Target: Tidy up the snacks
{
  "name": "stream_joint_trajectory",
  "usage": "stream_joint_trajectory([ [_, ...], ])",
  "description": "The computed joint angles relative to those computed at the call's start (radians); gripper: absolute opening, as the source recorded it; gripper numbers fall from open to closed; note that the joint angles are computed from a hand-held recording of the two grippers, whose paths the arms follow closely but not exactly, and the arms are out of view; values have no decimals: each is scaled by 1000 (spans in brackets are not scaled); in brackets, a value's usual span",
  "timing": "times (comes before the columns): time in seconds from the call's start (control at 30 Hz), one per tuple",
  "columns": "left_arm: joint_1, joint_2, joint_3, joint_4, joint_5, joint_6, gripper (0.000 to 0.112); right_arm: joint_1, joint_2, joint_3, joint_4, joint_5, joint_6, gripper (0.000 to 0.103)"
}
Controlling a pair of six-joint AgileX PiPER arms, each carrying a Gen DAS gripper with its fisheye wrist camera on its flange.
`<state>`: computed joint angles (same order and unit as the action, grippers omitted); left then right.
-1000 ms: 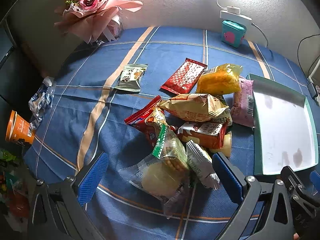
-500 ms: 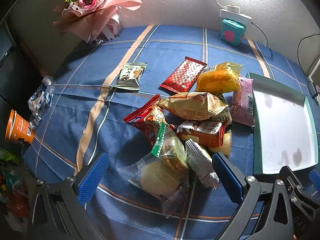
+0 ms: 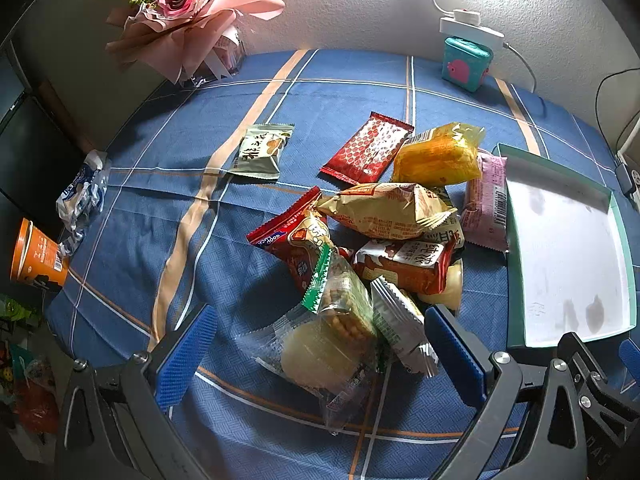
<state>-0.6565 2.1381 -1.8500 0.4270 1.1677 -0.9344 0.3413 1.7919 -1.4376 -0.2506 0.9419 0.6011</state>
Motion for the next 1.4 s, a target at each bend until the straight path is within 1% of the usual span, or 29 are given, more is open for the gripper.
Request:
stream_joint_trajectory([
  [0.67, 1, -5, 9, -1, -4, -1, 103, 11, 3, -4, -13, 0, 2, 103],
  [0.8, -5, -18, 40, 1, -17, -14, 103, 12, 5, -5, -16, 2, 4, 103],
  [1.03, 6, -24, 43, -5, -16, -21, 103, 14, 8, -8, -16, 3, 6, 103],
  [1.13, 32, -69, 103, 12, -32, -117, 103, 16, 7, -4, -6, -9, 2, 103],
  [1.23, 69, -111, 170, -1, -51, -183, 103, 23, 11, -6, 14, -29, -10, 103],
  [1.4, 112, -125, 216, -54, -75, -168, 103, 46, 50, -50, 99, -52, -70, 103],
])
